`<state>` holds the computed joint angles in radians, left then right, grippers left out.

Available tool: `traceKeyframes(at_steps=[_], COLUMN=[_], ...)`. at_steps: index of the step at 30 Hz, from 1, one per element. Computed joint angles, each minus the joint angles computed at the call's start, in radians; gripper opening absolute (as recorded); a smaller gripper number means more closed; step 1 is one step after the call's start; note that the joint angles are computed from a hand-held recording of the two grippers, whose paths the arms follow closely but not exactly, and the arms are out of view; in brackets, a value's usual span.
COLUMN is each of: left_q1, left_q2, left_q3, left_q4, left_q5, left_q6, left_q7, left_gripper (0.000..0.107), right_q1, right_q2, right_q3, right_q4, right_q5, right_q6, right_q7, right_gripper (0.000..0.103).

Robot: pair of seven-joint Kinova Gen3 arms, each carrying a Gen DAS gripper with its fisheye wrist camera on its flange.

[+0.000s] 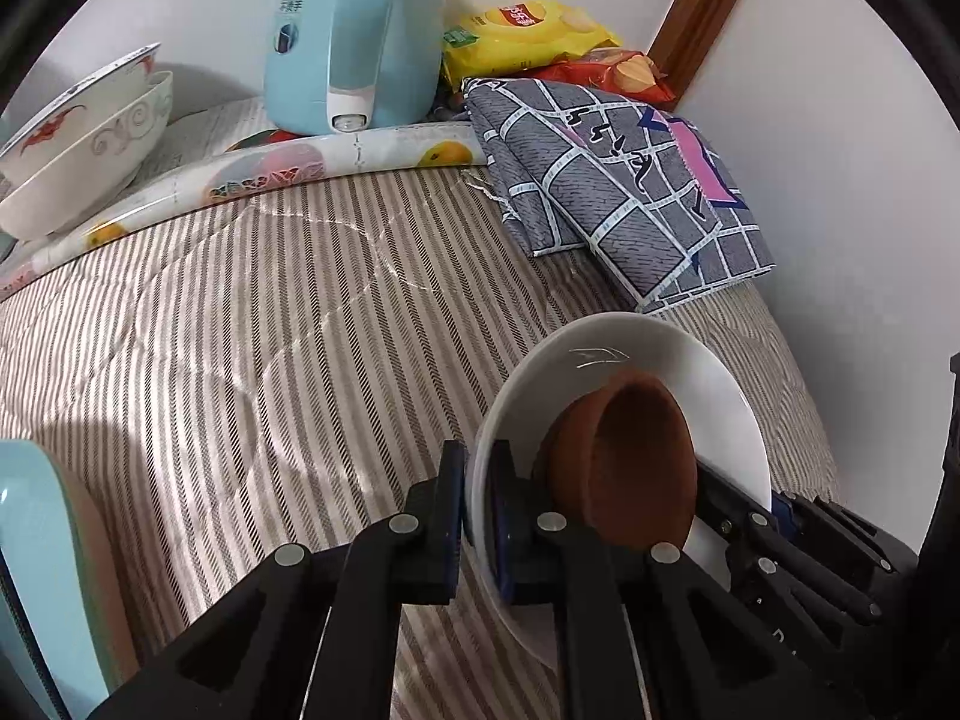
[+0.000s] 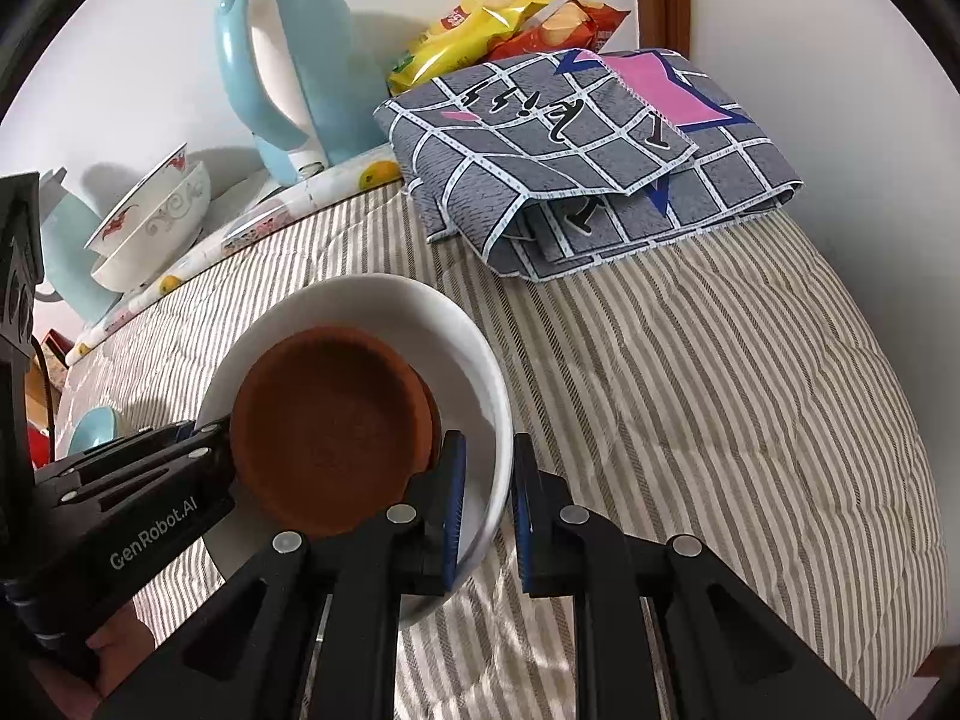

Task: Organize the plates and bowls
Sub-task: 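Lift the white bowl with both grippers and carry it over the light-blue plate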

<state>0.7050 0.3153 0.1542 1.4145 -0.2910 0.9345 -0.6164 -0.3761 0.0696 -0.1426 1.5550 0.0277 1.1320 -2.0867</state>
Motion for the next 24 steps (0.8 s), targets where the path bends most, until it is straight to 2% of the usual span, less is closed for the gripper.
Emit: traceKeyframes(at_steps=[16,24], left_q1=[0.031,0.026], left_q2=[-0.103,-0.160], left_q3=[0.036,0.066], left_q4=[0.013,0.026], left_q5=[-0.073,-0.116], left_q6=[0.062,0.099], left_q7=[0.083,0.121], left_gripper=[0.008,0.008], right_q1=[-0.032,-0.055], right_q2=[-0.090,-0.103], right_q3=[-0.041,-0.066], right_q4=[-0.055,-0.094], right_q5=[0.055,0.077], right_q6=[0.085,0.110], right_q7=[-0.079,-0.110], right_gripper=[0.014,0.014])
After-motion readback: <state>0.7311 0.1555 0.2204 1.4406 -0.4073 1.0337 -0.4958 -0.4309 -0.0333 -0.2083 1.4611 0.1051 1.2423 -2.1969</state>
